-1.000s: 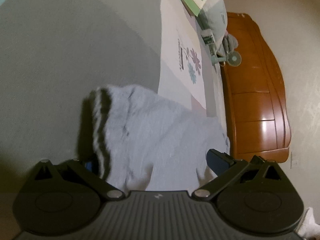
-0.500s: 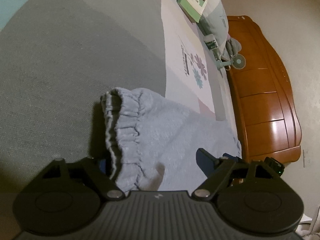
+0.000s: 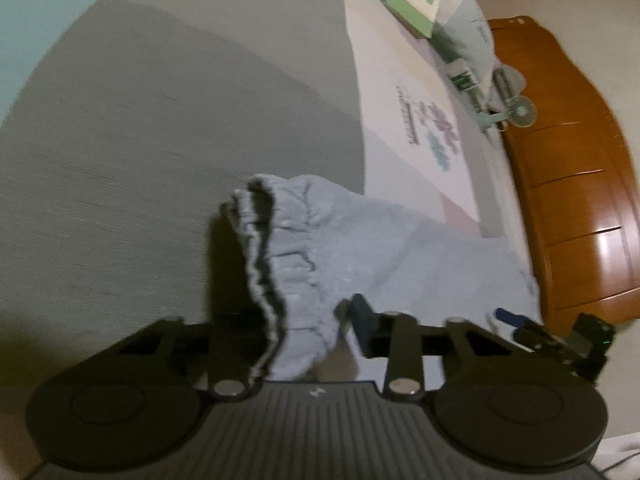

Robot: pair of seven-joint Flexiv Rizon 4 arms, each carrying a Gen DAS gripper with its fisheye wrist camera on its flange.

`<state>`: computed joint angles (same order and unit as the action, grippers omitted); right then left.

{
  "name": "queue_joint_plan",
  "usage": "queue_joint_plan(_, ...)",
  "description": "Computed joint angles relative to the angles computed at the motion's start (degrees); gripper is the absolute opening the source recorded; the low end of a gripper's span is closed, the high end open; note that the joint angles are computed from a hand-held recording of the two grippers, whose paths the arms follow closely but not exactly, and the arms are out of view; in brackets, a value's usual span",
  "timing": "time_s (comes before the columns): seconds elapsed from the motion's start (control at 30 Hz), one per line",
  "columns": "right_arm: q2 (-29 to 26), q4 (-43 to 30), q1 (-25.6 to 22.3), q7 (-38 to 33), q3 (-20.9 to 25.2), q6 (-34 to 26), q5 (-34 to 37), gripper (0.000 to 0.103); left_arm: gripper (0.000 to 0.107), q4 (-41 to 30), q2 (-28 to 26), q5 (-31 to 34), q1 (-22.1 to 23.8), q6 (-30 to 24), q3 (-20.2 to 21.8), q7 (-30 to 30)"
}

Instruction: Fold clothes

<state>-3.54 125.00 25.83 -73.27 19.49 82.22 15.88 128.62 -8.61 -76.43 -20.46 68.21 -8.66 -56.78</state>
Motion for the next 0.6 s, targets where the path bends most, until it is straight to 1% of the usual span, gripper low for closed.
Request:
queue_joint_plan(0.03, -0.1, -0.6, -0.1, -1.2, 0.3, -0.4, 0.8, 0.103, 0.023, -0.1, 0.0, 3.2, -0.1, 0.6, 0.3, -2.4)
queue_joint_plan(0.13, -0.8, -4.2, -0.8, -7.9, 1.4, -3.7, 6.5, 0.103, 0.022, -0.6, 0.0, 14.6, 0.2, 1.7, 1.0, -10.5)
queue_joint_plan(0.2, -1.9, -8.7, -1.7, -14.9, 2.2, -8.2, 12.3, 0.103, 0.022, -1.4, 0.1, 22.7, 0.8, 1.4, 1.5, -16.1)
queue_joint_plan(0.27, -3.4, -14.1, -2.8, -21.2, 2.7, -14.1, 19.0, 0.103, 0.022, -1.6, 0.4, 25.7, 1.4, 1.3, 1.1, -18.7)
queue_joint_plan(0.33, -5.6, -19.7, -3.6, -25.4, 2.8, -20.3, 25.0, 0.103, 0.021, -1.6, 0.9, 26.9, 1.7, 1.6, 0.7, -20.4)
queue_joint_plan(0.4, -8.1, -24.9, -4.2, -28.0, 3.0, -26.0, 29.6, 0.103, 0.021, -1.1, 1.4, 25.2, 1.7, 2.8, -0.1, -20.3)
queue_joint_plan(0.47, -11.1, -29.3, -4.0, -28.9, 3.1, -29.9, 31.9, 0.103, 0.021, -0.6, 1.9, 22.5, 1.4, 4.3, -0.7, -19.6)
queue_joint_plan(0.53, -14.3, -32.8, -3.0, -28.3, 3.2, -31.6, 32.3, 0.103, 0.021, -0.1, 2.1, 19.5, 0.8, 6.0, -1.2, -18.6)
queue_joint_plan(0.6, -17.4, -35.5, -1.8, -25.5, 3.2, -32.4, 31.5, 0.103, 0.021, 0.5, 2.3, 15.9, 0.2, 7.5, -1.5, -17.2)
